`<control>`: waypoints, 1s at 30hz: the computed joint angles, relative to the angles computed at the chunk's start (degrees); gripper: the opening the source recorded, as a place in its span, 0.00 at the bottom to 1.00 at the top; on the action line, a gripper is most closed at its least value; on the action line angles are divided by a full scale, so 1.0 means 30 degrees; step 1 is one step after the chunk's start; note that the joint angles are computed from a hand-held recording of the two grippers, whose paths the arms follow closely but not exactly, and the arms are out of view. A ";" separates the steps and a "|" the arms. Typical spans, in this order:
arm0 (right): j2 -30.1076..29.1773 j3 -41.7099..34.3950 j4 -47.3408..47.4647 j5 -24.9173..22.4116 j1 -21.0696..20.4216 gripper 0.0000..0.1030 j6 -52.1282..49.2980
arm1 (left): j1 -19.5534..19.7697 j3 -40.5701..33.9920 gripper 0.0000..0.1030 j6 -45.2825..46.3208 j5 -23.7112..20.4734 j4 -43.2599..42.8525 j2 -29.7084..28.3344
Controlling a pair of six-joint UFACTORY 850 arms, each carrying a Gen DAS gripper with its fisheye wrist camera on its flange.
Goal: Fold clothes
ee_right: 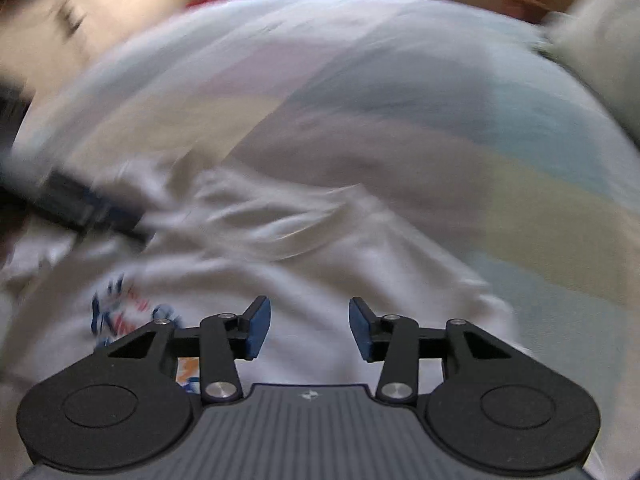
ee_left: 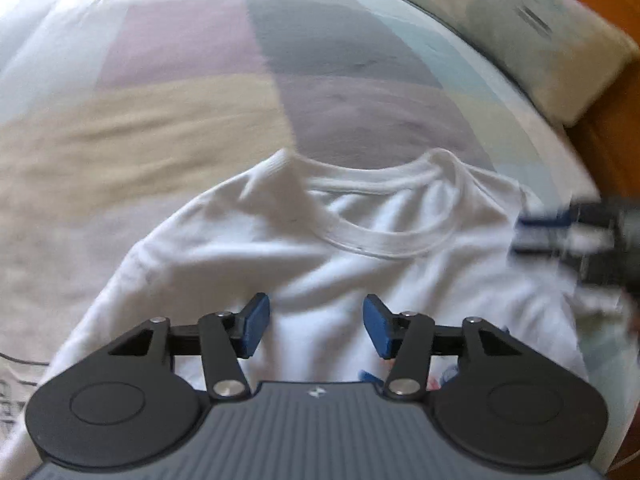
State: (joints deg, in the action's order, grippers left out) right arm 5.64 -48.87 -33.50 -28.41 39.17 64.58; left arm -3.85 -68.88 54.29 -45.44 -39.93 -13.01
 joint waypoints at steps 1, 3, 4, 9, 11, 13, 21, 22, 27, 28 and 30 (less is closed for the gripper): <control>-0.0823 -0.0488 -0.0096 -0.0244 0.0175 0.51 -0.0393 | 0.0055 -0.0200 0.52 0.0330 0.0379 -0.0373 -0.0273; -0.1584 -0.0910 -0.1632 -0.0946 0.0180 0.67 0.0926 | 0.0134 -0.0720 0.52 0.0918 0.1037 -0.1009 -0.0879; -0.1769 -0.1018 -0.2226 -0.1210 0.0044 0.81 0.1793 | 0.0163 -0.0981 0.52 0.0918 0.1164 -0.1075 -0.1061; -0.1901 -0.1522 -0.1418 -0.1736 -0.0913 0.84 0.3667 | 0.0151 -0.1483 0.49 -0.0213 0.1868 0.0293 -0.0816; -0.1428 -0.1595 -0.1212 -0.1774 -0.0571 0.84 0.3807 | 0.0603 -0.1099 0.50 0.1198 0.0914 -0.0467 -0.0157; -0.0757 -0.1324 -0.0898 -0.1274 -0.0219 0.84 0.3965 | 0.1069 -0.0418 0.53 0.2604 -0.0197 -0.0944 0.0636; 0.0300 -0.0386 0.0809 -0.0766 0.2067 0.84 0.5870 | 0.3231 0.3076 0.53 0.3007 -0.1825 -0.0700 0.3463; 0.0290 -0.0390 0.1027 -0.0926 0.2331 0.84 0.6047 | 0.3531 0.3364 0.53 0.2666 -0.1880 -0.0732 0.3653; 0.0436 -0.0118 0.1453 -0.1521 0.3337 0.85 0.7159 | 0.4816 0.3829 0.54 0.0527 -0.2745 -0.1190 0.3467; 0.0394 -0.0168 0.1470 -0.1870 0.3458 0.85 0.7130 | 0.4818 0.3879 0.57 0.0235 -0.1912 -0.0796 0.3595; 0.0307 -0.0307 0.1570 -0.2731 0.3584 0.85 0.6835 | 0.4880 0.3850 0.51 -0.0019 -0.0455 0.0166 0.3695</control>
State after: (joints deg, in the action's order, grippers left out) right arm 6.56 -49.79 -28.79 -36.60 49.92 85.08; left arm 10.79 -57.33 54.23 -46.81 -39.43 -1.93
